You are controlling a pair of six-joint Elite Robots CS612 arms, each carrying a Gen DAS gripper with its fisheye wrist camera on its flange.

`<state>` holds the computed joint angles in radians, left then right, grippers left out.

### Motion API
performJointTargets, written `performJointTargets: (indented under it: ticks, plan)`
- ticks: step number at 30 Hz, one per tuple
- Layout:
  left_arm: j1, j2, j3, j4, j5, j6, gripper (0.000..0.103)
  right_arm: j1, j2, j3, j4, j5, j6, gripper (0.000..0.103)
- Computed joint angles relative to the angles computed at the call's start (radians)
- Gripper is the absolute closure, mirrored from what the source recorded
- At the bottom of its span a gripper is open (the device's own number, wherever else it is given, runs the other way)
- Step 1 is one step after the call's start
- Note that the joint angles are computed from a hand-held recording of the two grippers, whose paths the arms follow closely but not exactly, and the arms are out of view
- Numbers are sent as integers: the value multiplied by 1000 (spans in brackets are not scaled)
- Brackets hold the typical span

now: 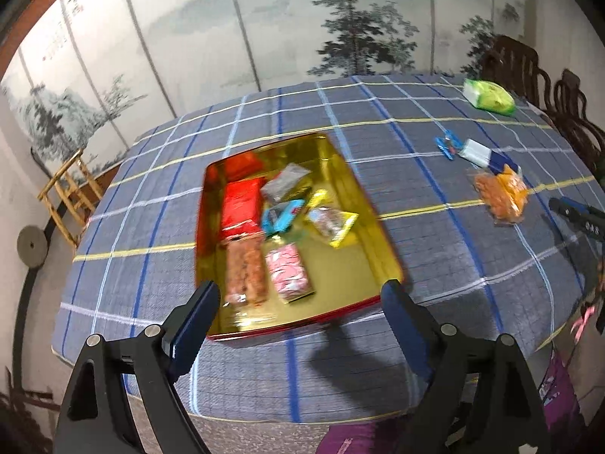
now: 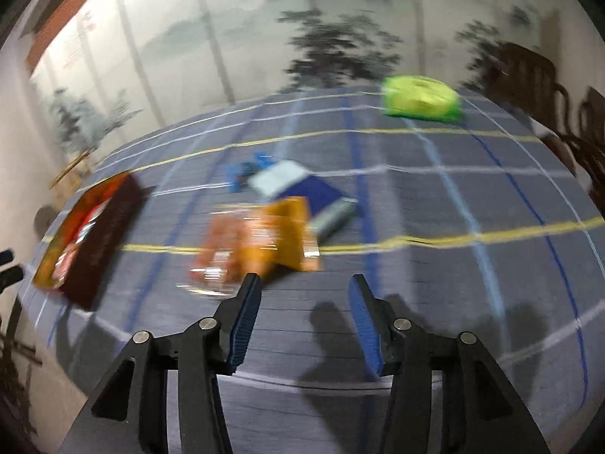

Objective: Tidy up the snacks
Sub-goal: 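Grasp the second clear peanut bag on the table with the left gripper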

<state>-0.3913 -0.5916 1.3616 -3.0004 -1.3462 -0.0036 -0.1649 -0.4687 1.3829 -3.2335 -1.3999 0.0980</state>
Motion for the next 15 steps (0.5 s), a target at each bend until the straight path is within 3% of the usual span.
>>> performJointTargets:
  ticks: [7, 15]
  plan:
    - [-33, 9, -26, 26, -11, 65, 18, -45, 11, 3, 7, -35, 56, 48]
    - [-64, 32, -85, 92, -163, 162, 18, -82, 29, -25, 33, -37, 120, 44]
